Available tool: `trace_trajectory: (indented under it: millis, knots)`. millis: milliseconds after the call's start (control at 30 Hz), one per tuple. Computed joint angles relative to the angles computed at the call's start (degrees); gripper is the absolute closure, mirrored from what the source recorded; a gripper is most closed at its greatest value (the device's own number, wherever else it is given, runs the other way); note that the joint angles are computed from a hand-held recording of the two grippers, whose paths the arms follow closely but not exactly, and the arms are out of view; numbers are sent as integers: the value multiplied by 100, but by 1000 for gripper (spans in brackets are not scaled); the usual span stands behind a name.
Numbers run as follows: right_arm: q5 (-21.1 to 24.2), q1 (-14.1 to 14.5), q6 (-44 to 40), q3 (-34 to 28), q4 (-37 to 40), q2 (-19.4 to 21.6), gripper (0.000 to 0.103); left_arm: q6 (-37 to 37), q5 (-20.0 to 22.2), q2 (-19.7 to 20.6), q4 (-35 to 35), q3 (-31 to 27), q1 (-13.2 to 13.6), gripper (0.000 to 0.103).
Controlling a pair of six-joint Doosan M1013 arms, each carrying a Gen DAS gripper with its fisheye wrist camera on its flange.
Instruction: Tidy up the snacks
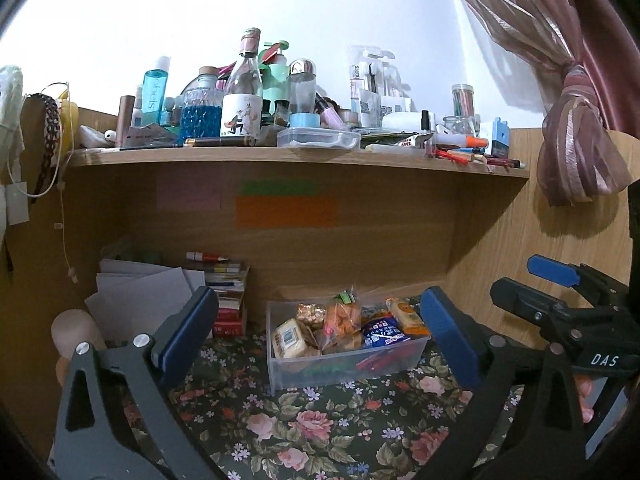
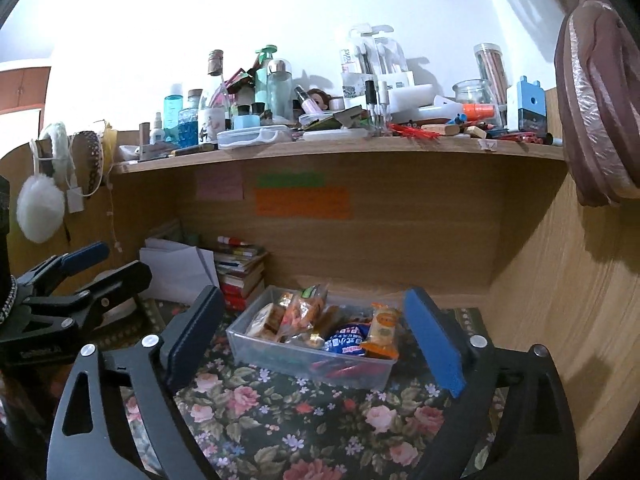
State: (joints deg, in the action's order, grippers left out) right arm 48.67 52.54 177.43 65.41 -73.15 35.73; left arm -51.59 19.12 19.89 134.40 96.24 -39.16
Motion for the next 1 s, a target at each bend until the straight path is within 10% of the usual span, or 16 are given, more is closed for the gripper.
trace_trajectory:
  millis: [1000]
  knots:
    - [264, 92, 145, -30, -242, 38, 0, -421, 70, -7, 500, 34, 18, 0]
